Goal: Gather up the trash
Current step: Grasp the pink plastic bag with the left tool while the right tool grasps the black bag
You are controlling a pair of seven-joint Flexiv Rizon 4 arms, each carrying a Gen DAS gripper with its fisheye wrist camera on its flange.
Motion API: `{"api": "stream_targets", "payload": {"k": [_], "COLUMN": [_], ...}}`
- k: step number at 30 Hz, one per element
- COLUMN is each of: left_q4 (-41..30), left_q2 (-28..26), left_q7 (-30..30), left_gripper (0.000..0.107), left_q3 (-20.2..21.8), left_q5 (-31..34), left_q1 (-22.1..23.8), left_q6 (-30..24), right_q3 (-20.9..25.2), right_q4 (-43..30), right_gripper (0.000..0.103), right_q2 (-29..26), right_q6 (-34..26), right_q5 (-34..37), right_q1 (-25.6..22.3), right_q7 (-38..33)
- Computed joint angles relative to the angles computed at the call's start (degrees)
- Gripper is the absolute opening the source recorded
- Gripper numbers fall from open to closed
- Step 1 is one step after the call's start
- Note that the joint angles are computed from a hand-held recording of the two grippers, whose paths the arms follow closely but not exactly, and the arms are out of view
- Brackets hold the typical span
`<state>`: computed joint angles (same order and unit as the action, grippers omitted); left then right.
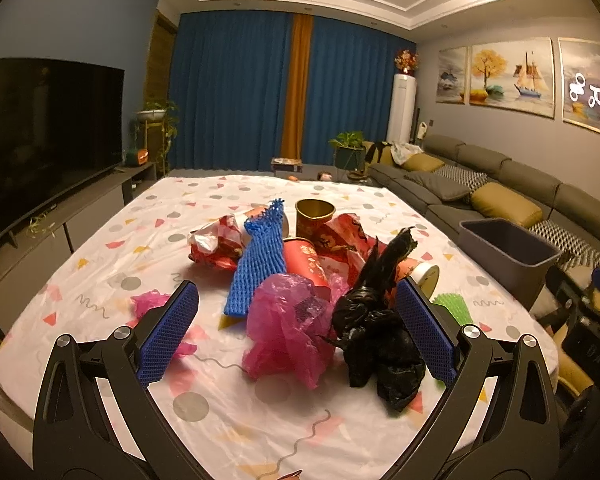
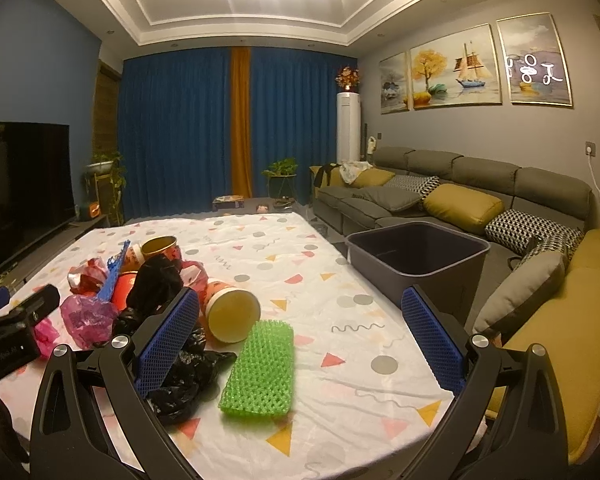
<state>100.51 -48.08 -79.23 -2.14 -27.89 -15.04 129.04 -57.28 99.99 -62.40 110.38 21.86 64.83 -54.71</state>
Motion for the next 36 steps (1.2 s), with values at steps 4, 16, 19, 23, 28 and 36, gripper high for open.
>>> {"api": "stream_targets", "payload": {"k": [4, 16, 19, 23, 28, 36], "left_q4": [0.4, 0.4, 0.1, -0.1, -0.6, -5.1], "left_q2": [0.0, -0.4, -1.0, -1.6, -2.0, -3.8], "left_q7": [-1.6, -3.7, -2.8, -2.2, -2.9, -3.2], "left_gripper": [0.097, 0.097, 0.097, 0.093, 0.078, 0.063], "left_q3": [-0.7, -1.0, 0.0, 0.0, -1.6, -2.7], "left_q5": [1.1, 4.9, 4.0, 4.2, 7.3, 11.4], "left_q1": [1.3, 3.1, 2.3, 2.7, 5.3, 7.7], "left_q6": [0.3, -0.3, 0.0, 0.2, -1.4, -8.7], "right_q3": [1.1, 2.8, 5.1, 8.0, 12.3, 19.8], "right_q4": [-0.7, -1.9, -2.6, -3.7, -5.6, -8.8], "right_gripper": [0.098, 0.098, 0.098, 0.098, 0.098, 0.084], "right_q2": [0.0, -0.4, 0.3, 1.0, 2.3, 3.8], "right_q6": [-0.1, 0.4, 1.1, 1.9, 2.5, 2.4], "right_q5": [-0.5, -1.0, -1.8, -2.0, -2.6, -4.8], "right_q1": [-0.8, -2.1, -3.3, -4.8, -7.3, -11.9], "right_q7": [-0.1, -0.1, -1.6, -4.0, -6.9, -12.0]}}
